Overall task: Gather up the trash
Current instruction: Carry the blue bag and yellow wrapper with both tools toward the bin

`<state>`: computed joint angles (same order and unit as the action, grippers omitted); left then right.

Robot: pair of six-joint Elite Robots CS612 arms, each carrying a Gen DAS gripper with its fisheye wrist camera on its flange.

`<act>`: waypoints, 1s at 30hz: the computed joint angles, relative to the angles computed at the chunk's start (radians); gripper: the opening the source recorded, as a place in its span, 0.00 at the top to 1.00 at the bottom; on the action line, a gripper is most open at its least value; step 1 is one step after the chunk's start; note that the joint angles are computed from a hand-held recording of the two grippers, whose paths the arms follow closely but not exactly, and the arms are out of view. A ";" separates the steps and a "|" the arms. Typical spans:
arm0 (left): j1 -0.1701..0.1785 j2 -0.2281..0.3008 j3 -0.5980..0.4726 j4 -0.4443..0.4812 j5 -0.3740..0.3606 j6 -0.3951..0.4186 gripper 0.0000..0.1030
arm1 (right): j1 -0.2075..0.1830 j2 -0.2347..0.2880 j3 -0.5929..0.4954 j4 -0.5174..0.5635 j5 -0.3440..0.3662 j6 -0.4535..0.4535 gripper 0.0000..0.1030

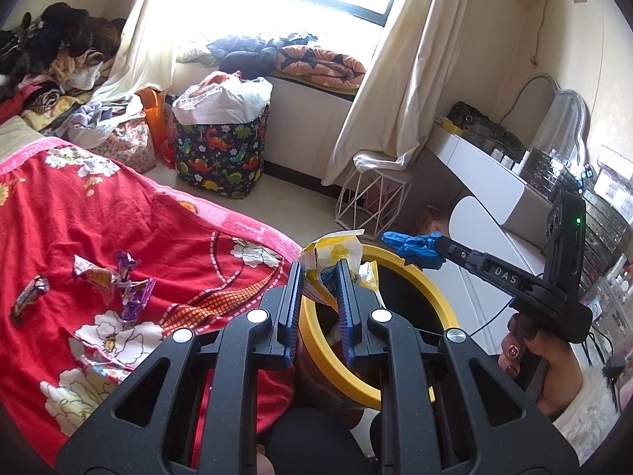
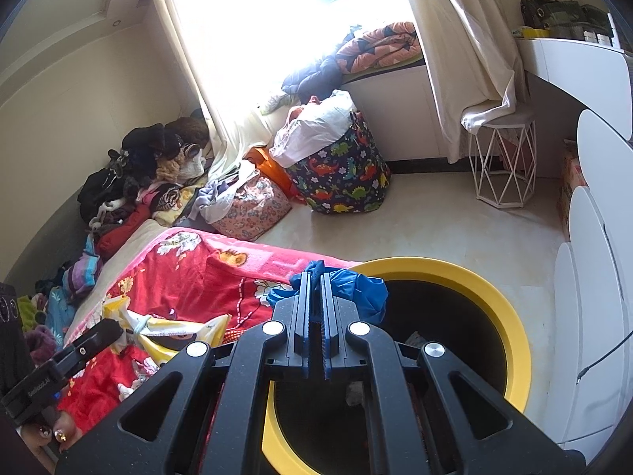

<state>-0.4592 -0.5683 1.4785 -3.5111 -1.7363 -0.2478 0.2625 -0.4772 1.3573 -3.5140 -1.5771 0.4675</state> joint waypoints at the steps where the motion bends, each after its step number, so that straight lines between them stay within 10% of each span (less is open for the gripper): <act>1: -0.001 0.001 -0.001 0.003 -0.002 0.002 0.88 | -0.001 0.000 0.000 0.002 0.000 0.001 0.95; 30: -0.037 0.044 -0.053 0.149 -0.078 0.053 0.88 | -0.020 0.012 -0.001 0.076 0.016 0.071 0.95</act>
